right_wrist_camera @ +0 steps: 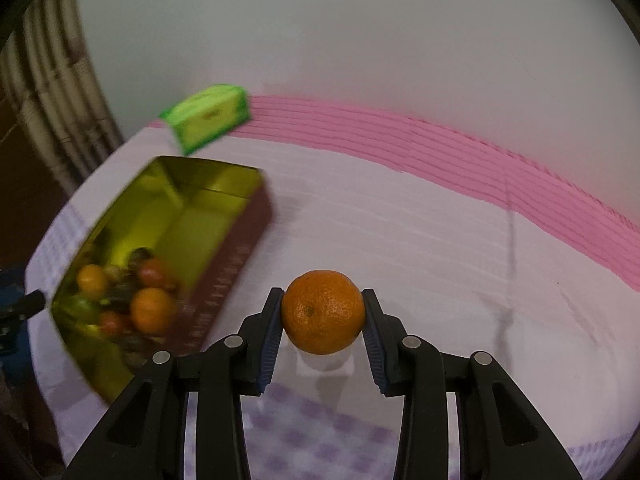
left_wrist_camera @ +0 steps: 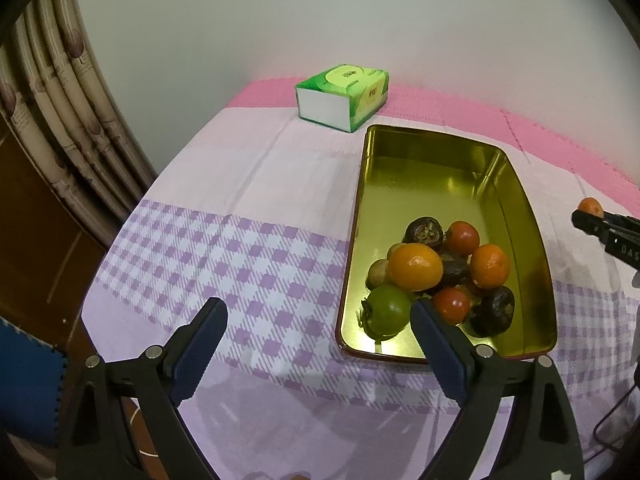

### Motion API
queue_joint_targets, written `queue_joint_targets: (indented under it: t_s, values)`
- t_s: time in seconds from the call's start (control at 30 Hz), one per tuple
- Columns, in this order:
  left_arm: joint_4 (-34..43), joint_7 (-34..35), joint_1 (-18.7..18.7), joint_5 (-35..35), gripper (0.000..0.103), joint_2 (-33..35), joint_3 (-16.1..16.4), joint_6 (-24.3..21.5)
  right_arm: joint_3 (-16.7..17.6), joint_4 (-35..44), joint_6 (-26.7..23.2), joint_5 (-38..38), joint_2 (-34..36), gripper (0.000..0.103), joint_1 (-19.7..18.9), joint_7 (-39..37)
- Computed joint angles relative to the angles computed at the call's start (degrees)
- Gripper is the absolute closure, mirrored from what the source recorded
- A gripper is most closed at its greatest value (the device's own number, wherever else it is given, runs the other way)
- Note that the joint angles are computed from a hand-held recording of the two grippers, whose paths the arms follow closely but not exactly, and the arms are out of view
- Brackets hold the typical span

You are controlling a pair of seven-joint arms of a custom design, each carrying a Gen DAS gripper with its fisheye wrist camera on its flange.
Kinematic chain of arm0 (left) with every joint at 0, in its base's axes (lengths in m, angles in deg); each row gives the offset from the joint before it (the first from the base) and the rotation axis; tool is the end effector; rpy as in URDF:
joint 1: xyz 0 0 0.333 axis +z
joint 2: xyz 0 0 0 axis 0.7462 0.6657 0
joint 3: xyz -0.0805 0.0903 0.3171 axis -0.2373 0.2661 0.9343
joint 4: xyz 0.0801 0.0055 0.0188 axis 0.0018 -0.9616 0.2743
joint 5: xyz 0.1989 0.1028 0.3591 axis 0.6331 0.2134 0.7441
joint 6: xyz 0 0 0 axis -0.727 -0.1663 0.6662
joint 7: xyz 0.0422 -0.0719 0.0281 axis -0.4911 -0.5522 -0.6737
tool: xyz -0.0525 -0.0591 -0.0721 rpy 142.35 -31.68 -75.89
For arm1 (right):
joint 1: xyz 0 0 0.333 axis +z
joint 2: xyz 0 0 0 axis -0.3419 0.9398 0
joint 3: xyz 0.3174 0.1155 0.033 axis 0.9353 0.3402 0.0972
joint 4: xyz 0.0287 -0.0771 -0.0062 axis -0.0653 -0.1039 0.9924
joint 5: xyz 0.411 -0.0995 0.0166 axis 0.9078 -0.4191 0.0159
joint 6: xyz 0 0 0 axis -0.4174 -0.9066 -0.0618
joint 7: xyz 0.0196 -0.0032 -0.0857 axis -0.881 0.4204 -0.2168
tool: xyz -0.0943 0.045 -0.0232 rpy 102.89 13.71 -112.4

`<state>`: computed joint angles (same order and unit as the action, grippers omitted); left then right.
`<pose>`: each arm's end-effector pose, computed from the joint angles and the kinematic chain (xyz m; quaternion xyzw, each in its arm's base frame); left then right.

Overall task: Organize fruits
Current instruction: 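Carry the last mandarin into the tin and open the right gripper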

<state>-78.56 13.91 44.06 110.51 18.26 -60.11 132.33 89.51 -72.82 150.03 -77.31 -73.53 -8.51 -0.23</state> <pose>0.5399 -0.1567 0.4128 -0.7282 0.6173 -0.1612 0.2502 0.6319 0.1629 0.4139 -0.7736 0.5645 -0.1537 0.2433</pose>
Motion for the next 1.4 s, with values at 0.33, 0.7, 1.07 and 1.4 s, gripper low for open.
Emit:
queue_joint_targets:
  t_s: [0.33, 0.7, 1.07, 1.4]
  values:
    - [-0.7, -0.1, 0.9, -2.1, 0.011, -1.1, 0.2, 0.6, 4.6, 0.7, -1.7, 8.3, -0.7, 0.064, 2.7, -10.2]
    - [-0.9, 1.5, 1.1, -4.4, 0.011, -1.3, 0.1, 0.7, 4.4, 2.9, -3.3, 5.5, 2.7, 0.064, 6.0, -8.5]
    - [-0.7, 2.0, 1.1, -5.2, 0.011, -1.1, 0.0, 0.7, 4.2, 2.9, -3.4, 3.2, 3.4, 0.064, 6.3, -7.2]
    - [-0.7, 2.6, 0.7, -5.5, 0.011, -0.9, -0.1, 0.6, 4.7, 2.7, -3.5, 3.9, 3.1, 0.056, 5.9, -7.2]
